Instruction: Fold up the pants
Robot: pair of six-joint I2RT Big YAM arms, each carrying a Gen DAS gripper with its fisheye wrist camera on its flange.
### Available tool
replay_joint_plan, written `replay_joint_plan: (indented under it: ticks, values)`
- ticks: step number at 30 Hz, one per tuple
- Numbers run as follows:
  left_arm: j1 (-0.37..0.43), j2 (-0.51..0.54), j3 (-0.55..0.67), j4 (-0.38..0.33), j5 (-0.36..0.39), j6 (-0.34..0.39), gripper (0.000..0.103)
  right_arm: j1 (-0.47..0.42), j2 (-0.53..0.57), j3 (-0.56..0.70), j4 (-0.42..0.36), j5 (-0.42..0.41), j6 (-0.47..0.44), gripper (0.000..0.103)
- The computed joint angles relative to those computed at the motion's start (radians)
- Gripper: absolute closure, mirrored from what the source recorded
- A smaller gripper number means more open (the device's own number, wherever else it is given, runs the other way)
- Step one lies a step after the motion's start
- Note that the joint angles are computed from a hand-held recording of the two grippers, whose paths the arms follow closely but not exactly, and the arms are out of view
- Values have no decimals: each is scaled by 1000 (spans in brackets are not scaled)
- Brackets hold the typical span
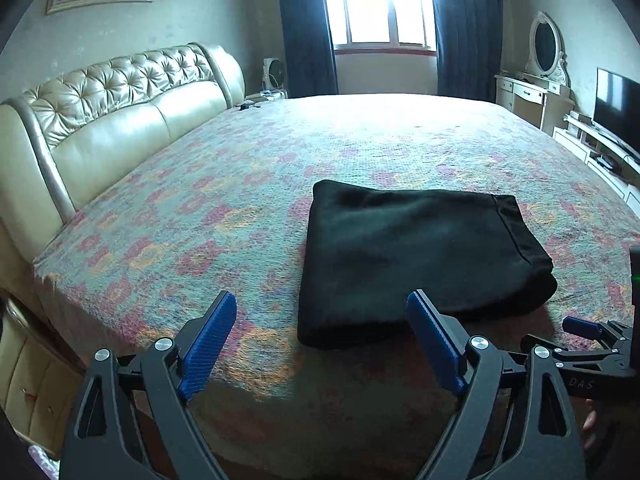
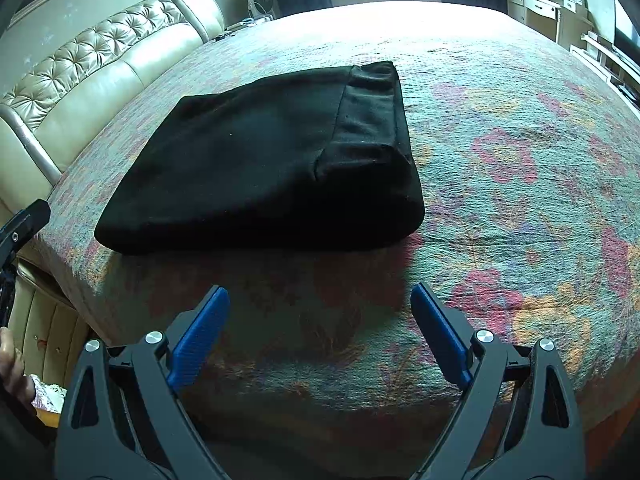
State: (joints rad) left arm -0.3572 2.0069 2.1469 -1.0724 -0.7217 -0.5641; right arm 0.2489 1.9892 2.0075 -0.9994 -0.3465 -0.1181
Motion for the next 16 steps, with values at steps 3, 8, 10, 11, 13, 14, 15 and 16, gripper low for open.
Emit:
replay_joint_plan:
  ticks: [3,8,10,11,13,14,15,16]
  values:
    - [12,-6,10,20,71,81,17,-4,2,2,-9,-6,11,11]
    - [64,13,59,1,184,106,17,-5,7,7,-39,-19,11,11]
    - [89,25,71,-2,157,120,17,-8,12,25,-61,-31,14,11]
    - [103,32,77,-4,127,123,17,-10,14,37,-68,-43,16,11]
    - [146,39,73,23,125,173,17,-18,18,74,-73,-69,26,11]
    - [171,57,91,14,123,184,17,-23,27,106,-79,-88,30,11]
    - [196,77,114,0,122,188,17,-28,45,154,-90,-107,38,11]
    - [223,102,145,-17,123,192,17,-32,72,215,-105,-122,47,11]
